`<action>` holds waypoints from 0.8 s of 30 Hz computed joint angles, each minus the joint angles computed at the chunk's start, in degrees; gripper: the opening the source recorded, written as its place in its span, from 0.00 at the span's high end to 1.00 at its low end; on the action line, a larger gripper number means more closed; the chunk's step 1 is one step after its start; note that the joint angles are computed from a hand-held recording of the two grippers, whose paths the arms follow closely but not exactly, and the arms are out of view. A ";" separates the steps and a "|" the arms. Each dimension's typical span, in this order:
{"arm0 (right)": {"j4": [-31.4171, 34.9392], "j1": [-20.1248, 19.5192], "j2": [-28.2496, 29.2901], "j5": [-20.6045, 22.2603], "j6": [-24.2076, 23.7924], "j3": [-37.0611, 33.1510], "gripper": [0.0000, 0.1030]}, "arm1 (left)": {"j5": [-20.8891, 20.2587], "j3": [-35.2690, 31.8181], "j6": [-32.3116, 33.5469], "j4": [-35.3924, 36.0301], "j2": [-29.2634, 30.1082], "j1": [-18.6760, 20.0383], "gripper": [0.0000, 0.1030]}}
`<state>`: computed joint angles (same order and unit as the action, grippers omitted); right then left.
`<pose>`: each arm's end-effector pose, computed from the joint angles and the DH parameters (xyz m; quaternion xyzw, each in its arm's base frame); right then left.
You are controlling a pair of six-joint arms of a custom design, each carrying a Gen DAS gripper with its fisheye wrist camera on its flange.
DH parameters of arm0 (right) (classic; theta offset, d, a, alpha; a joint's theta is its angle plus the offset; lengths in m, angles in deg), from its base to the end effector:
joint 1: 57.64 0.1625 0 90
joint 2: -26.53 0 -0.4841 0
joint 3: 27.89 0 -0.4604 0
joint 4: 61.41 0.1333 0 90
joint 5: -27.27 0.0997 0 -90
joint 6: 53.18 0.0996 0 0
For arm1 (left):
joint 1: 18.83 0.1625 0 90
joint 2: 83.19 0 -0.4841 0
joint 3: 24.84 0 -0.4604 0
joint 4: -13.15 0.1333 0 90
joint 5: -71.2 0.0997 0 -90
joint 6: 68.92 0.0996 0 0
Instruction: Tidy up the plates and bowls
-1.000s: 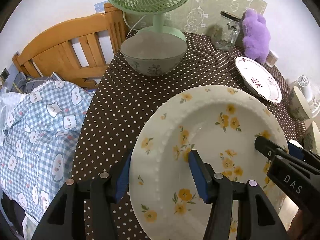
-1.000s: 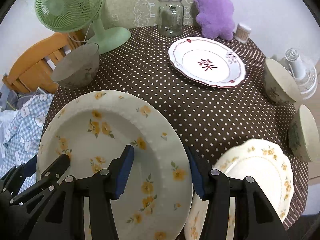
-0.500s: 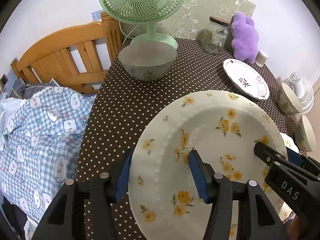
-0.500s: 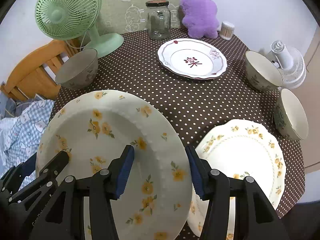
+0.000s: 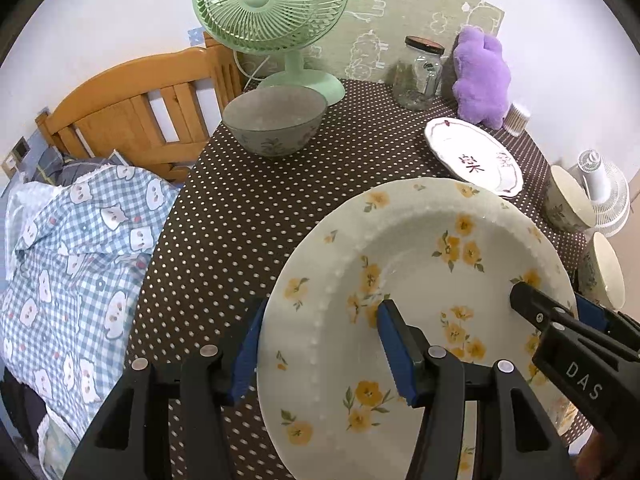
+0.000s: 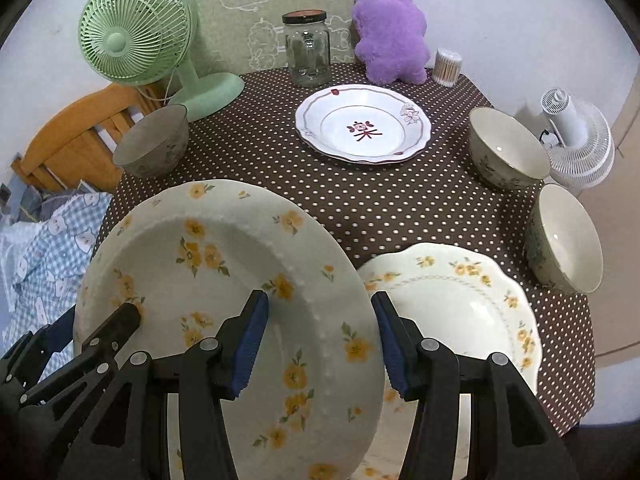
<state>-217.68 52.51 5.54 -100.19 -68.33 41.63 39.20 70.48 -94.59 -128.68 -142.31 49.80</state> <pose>0.3700 -0.7973 -0.0540 0.2365 -0.9067 0.1597 0.3106 -0.0633 -0.7594 0.2821 -0.0984 0.8634 -0.3007 0.3929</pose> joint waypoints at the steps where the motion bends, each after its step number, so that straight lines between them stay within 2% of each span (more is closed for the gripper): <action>1: 0.15 -0.25 -0.45 0.16 -0.44 0.26 0.45 | 0.26 0.01 -0.91 0.23 0.27 -0.37 0.45; 11: -1.31 -2.28 -3.84 1.03 -4.13 2.67 0.45 | 0.17 -0.78 -4.84 1.25 2.79 -2.36 0.45; 24: -1.02 -5.66 -7.66 0.37 -5.17 5.57 0.45 | -1.98 -2.96 -7.42 4.31 6.92 -3.91 0.45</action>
